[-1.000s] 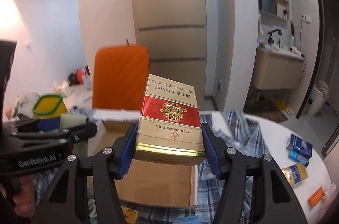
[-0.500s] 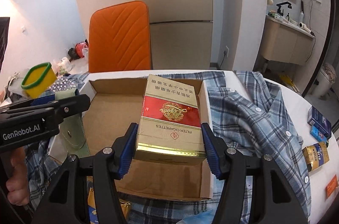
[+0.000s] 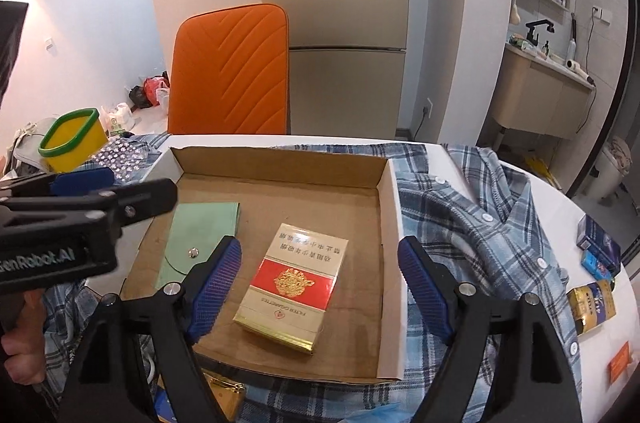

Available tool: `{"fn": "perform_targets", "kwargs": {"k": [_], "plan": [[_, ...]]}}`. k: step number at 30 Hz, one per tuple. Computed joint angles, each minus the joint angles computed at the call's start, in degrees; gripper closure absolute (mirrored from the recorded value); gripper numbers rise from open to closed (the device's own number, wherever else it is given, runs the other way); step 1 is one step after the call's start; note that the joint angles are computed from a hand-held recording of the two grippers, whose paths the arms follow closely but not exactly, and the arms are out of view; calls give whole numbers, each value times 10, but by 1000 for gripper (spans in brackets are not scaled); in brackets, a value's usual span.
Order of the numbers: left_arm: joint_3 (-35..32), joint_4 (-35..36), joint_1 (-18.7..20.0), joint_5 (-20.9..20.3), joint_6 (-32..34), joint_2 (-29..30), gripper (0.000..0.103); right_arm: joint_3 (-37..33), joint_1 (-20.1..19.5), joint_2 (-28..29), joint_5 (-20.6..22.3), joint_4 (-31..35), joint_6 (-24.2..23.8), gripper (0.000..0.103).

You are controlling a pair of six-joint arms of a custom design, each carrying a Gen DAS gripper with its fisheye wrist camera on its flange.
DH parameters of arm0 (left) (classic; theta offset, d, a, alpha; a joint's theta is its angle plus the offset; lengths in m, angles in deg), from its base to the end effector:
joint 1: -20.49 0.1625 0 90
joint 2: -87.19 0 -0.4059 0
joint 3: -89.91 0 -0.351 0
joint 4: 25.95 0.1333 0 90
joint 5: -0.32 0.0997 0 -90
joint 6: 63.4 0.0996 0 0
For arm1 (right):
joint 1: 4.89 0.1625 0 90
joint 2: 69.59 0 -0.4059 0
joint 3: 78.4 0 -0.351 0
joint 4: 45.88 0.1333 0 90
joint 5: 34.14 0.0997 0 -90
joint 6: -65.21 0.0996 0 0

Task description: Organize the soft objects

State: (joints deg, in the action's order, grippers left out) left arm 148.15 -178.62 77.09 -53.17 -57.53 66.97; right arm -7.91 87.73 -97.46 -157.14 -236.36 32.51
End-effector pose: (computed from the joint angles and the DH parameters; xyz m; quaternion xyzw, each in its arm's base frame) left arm -0.2694 -0.7584 0.0554 0.2488 0.8963 -0.2697 0.2490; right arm 0.1128 -0.7365 0.1546 0.1237 -0.8413 0.3834 0.3604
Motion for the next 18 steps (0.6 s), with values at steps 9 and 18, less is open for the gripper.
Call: {"fn": "perform_targets", "kwargs": {"k": [9,18], "plan": [[51,-88,-11,4,26,-28,22,24,11,-17,5,-58,-11,20],[139,-275,-48,23,107,-64,17,91,34,-63,44,-179,-26,20]]}}
